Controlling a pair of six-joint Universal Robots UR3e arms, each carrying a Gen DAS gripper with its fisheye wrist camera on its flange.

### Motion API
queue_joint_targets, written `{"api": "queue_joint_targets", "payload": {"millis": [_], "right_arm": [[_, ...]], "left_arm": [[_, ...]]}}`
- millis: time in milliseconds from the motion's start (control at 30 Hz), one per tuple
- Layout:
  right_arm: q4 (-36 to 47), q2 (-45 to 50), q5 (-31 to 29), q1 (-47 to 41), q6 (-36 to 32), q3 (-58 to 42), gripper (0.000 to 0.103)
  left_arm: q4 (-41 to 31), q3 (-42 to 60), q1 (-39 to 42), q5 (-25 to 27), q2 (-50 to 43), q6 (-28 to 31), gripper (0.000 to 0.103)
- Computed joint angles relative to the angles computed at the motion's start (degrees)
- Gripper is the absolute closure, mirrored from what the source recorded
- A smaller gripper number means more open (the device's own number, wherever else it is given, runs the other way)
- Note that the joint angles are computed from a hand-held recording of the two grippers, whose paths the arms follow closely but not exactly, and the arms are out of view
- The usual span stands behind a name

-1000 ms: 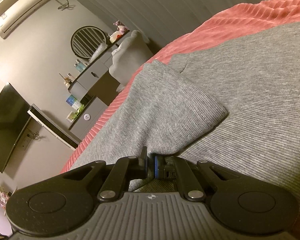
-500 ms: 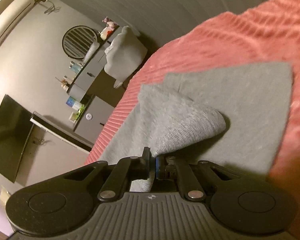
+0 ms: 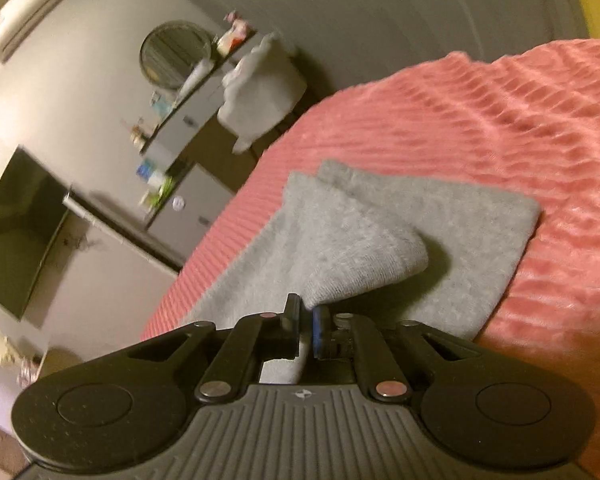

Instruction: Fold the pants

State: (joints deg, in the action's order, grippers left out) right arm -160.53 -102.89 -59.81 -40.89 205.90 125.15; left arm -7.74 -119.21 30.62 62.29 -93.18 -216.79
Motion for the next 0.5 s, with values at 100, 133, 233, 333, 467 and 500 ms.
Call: {"api": "queue_joint_targets", "payload": {"millis": [100, 133, 233, 333, 467, 500], "right_arm": [[0.15, 1.52, 0.44, 0.32, -1.27, 0.56, 0.087], [0.07, 2.18, 0.07, 0.67, -1.26, 0.56, 0.081], [-0.96, 4.52, -0.05, 1.32, -0.46, 0.53, 0.055], [-3.48, 6.88, 0.23, 1.62, 0.8, -0.02, 0.055], [-3.56, 10.59, -0.4, 2.77, 1.57, -3.5, 0.067], [-3.64, 11.47, -0.63, 3.08, 1.72, -4.29, 0.083]], "left_arm": [[-7.0, 12.61, -3.52, 4.23, -7.28, 1.55, 0.028], [-10.3, 16.64, -4.74, 5.68, -9.15, 2.34, 0.026], [-19.2, 33.29, -8.8, 10.28, -19.2, 4.05, 0.02], [-28.44, 48.08, -10.9, 11.6, -28.32, 4.79, 0.023], [-43.73, 67.73, -12.02, 9.51, -40.22, 4.71, 0.058], [-47.02, 71.77, -12.59, 10.88, -42.43, 5.23, 0.064]]}}
